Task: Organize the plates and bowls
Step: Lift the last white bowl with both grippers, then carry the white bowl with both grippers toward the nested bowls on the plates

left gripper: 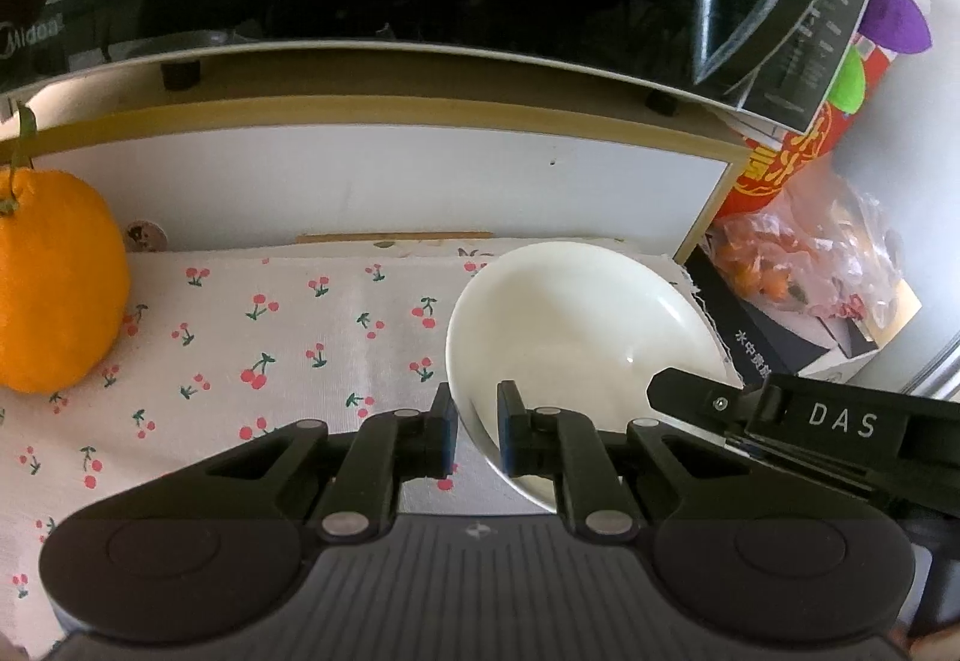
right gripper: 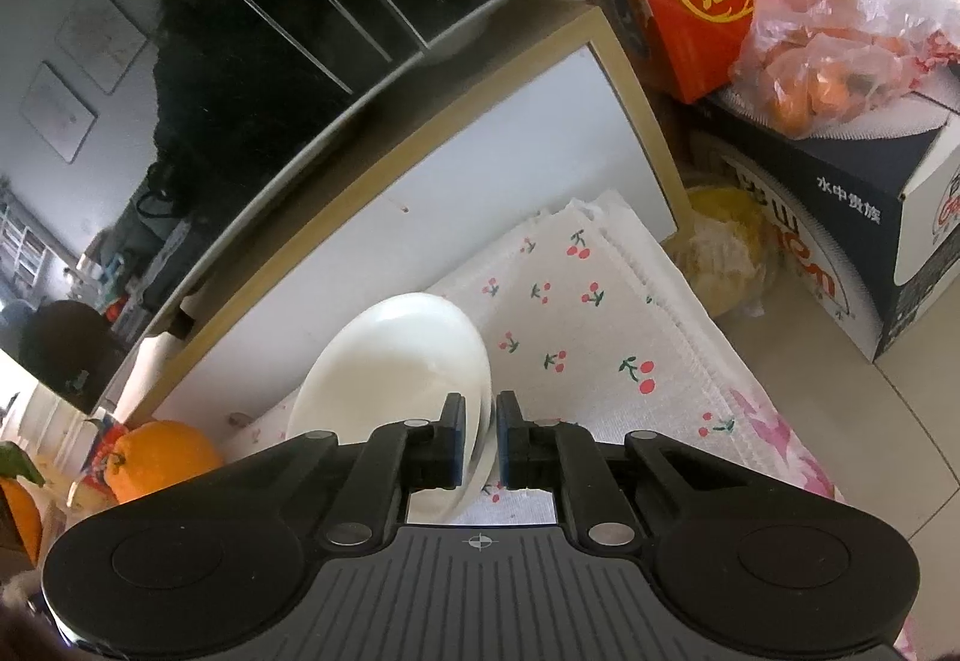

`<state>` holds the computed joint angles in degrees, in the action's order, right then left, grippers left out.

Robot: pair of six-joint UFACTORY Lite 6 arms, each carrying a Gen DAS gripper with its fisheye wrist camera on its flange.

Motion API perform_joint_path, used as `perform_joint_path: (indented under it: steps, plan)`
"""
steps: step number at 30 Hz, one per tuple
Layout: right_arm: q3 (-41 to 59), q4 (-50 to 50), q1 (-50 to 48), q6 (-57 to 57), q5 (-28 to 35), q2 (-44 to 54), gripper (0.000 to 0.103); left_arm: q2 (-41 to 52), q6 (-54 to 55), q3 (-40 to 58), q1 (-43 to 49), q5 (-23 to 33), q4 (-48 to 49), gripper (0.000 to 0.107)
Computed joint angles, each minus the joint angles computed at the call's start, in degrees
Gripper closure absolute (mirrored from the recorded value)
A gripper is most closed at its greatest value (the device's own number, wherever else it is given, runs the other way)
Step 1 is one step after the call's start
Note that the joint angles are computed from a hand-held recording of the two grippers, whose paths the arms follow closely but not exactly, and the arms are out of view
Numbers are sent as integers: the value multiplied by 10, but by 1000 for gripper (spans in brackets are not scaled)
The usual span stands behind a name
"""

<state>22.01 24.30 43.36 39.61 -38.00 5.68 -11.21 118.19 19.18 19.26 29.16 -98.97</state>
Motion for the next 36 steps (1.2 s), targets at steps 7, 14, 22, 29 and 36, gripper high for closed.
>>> perform_joint_path:
  steps: [7, 14, 22, 29, 36]
  plan:
    - [-19, 66, 30, -44, 22, -55, 93, -51, -79, -9, 3, -6, 78, 95]
    - [-26, 203, 79, -169, 62, -131, 93, -123, -221, -10, 30, 13, 223, 95]
    - [-33, 459, 153, -408, 83, -246, 92, -227, -336, -16, 104, 104, 363, 95]
    - [-29, 690, 257, -608, 22, -331, 92, -316, -378, -25, 207, 224, 441, 95]
    - [-7, 822, 375, -694, -76, -367, 91, -365, -350, -25, 347, 362, 486, 95]
